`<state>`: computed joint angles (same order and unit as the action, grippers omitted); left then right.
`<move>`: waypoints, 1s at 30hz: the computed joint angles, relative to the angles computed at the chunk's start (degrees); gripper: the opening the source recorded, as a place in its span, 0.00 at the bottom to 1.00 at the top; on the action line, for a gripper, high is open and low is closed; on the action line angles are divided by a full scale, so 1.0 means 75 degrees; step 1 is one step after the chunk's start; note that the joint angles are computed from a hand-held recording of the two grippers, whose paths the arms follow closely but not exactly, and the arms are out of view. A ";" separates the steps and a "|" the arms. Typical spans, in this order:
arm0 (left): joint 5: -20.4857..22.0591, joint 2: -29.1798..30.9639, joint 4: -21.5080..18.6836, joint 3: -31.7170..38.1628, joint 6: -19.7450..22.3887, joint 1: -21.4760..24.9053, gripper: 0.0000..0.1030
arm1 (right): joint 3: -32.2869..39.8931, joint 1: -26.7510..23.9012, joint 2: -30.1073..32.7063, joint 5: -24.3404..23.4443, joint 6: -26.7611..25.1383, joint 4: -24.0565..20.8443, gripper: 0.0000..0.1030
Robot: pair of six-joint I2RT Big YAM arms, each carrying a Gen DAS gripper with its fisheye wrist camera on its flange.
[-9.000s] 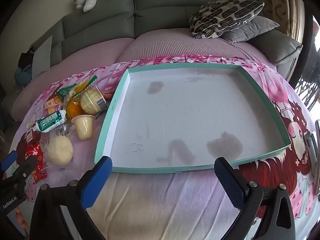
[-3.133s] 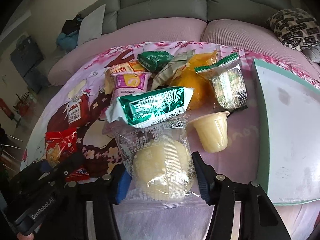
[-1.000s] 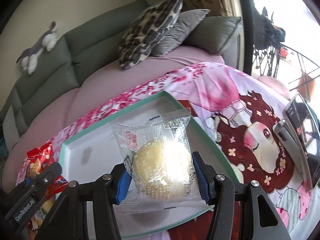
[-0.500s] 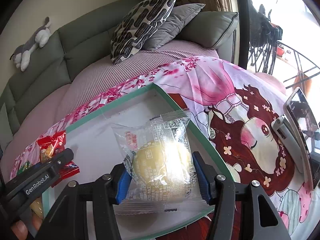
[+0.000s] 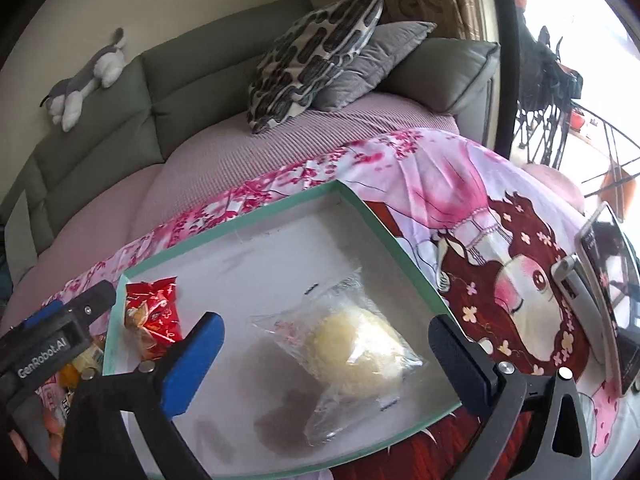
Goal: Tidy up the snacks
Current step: 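Open left tool to drop red bag in tray while right tool releases bun there, then move left tool to red-and-white biscuit pack while right tool approaches green-and-white bag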
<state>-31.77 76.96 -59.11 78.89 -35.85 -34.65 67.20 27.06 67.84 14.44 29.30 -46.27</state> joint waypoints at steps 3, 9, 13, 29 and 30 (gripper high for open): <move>0.0115 -0.0065 -0.0021 -0.0163 -0.0331 0.0093 0.87 | 0.0042 0.0049 0.0031 0.0116 -0.0125 -0.0065 1.00; 0.0182 -0.0151 0.0187 -0.0434 -0.0316 0.0147 0.95 | 0.0056 0.0144 0.0049 0.0318 -0.0347 -0.0035 1.00; -0.0123 -0.0259 0.0365 -0.0612 -0.0366 0.0104 0.97 | 0.0059 0.0187 0.0095 0.0322 -0.0439 -0.0004 1.00; -0.1047 -0.1394 0.0202 -0.1193 -0.0673 0.0157 0.98 | 0.0164 0.0442 0.0112 0.0387 -0.0619 0.0057 1.00; -0.1152 -0.1506 0.0151 -0.1224 -0.0700 0.0161 0.98 | 0.0182 0.0466 0.0096 0.0353 -0.0641 0.0062 1.00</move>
<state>-40.41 65.66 -57.97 69.71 -41.10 -33.45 68.56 30.55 68.56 17.08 24.48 -45.81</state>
